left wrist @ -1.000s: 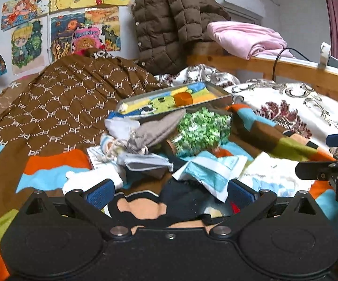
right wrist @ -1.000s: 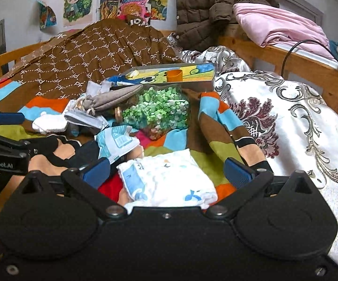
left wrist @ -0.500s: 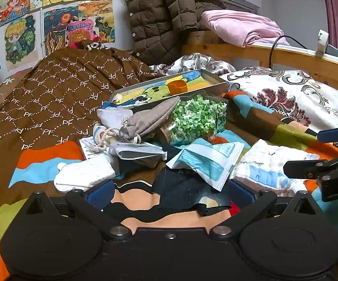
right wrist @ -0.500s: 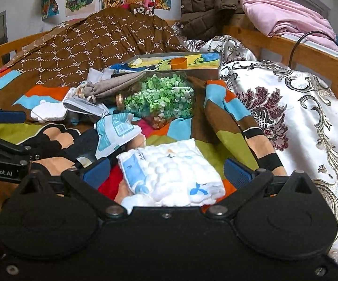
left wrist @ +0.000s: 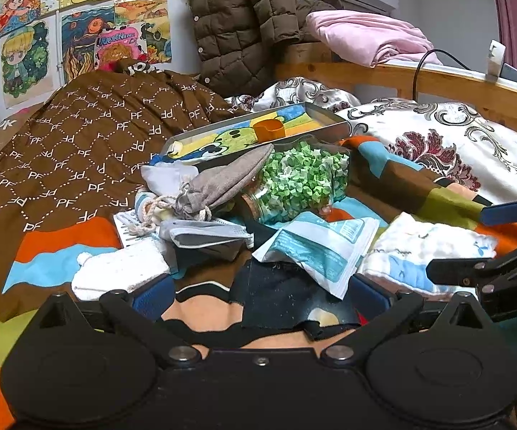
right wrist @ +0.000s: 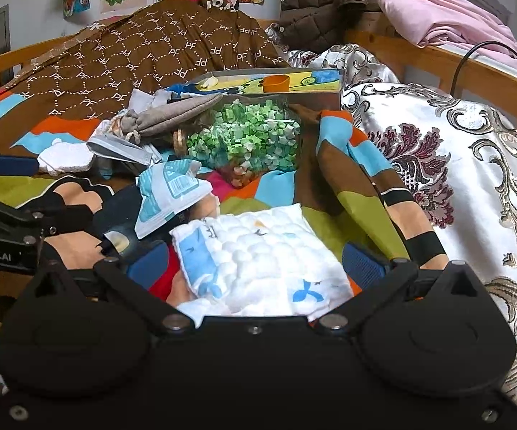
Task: Organize soft objects
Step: 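Grasp the blue-white wipes packet with the left tool while the right tool grasps the white quilted cloth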
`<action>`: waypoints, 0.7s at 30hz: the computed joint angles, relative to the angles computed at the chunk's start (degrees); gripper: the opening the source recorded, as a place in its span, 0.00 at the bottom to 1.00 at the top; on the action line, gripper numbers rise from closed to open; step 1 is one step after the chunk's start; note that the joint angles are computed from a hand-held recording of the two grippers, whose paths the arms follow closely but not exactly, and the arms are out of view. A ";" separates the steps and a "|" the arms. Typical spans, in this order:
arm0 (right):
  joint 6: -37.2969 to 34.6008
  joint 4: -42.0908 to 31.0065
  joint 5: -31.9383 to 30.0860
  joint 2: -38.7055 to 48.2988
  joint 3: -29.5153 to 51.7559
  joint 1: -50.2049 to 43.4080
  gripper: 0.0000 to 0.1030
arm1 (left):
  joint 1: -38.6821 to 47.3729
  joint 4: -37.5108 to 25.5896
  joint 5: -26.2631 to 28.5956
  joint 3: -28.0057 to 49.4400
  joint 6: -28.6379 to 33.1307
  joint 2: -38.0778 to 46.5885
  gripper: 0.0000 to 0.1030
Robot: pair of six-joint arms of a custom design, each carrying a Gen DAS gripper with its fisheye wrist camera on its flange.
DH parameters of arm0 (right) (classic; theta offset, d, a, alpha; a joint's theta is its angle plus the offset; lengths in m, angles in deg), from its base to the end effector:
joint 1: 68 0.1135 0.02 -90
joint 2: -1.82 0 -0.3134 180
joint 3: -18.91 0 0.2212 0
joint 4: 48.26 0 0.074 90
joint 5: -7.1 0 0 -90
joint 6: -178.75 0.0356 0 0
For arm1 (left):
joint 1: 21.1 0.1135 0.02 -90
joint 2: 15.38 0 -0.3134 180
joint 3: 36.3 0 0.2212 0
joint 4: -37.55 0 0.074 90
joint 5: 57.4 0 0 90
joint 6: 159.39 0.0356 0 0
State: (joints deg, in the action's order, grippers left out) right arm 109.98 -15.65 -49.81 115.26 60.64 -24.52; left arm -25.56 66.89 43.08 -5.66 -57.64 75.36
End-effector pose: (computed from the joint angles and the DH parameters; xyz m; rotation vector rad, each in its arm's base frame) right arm 0.2272 0.1887 0.1255 -0.1142 2.1244 0.0079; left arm 0.2268 -0.0242 0.1794 0.4039 2.0607 -0.1161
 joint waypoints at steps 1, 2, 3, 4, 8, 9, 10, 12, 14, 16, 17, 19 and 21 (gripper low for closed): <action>-0.11 0.19 -0.18 0.26 0.13 -0.14 0.99 | 0.29 0.26 0.41 0.33 0.10 0.55 0.99; -0.33 0.49 -0.42 0.64 0.27 -0.39 0.99 | 0.30 0.44 0.60 0.75 0.08 1.06 0.99; -0.49 0.55 -0.57 0.95 0.52 -0.57 0.99 | 0.27 0.52 0.80 1.15 0.06 1.49 0.99; -0.64 0.71 -0.78 1.26 0.68 -0.79 0.99 | 0.42 0.57 1.20 1.49 0.18 1.89 0.99; -0.94 1.51 -2.15 2.05 0.84 -1.69 0.99 | 0.22 -0.26 2.62 3.50 0.16 3.41 0.99; -1.02 1.48 -2.38 2.28 1.03 -1.84 0.99 | 0.16 -0.72 3.03 4.17 0.27 3.81 0.99; -1.13 1.33 -2.57 2.59 1.37 -2.01 0.99 | 0.02 -0.90 3.25 4.57 0.35 4.20 0.99; -1.27 0.97 -3.11 3.05 1.90 -2.39 0.99 | -0.18 -1.45 4.00 5.79 0.69 5.24 0.99; -1.00 -0.32 -3.76 3.20 2.57 -2.68 0.99 | -0.50 -1.35 4.51 6.61 1.13 6.30 0.99; -1.15 -0.39 -4.21 3.77 2.96 -3.11 0.99 | -0.72 -1.80 5.01 7.88 1.89 7.39 0.99; -1.23 -0.46 -4.55 4.11 3.21 -3.39 0.99 | -0.80 -2.44 5.54 8.60 2.27 7.83 0.99; -0.96 -0.86 -4.98 4.55 3.62 -3.57 0.99 | -0.76 -3.73 6.83 10.13 2.91 8.80 0.97; -0.95 -1.18 -5.41 4.98 4.01 -3.86 0.99 | -0.82 -5.15 8.07 11.83 3.91 9.94 0.94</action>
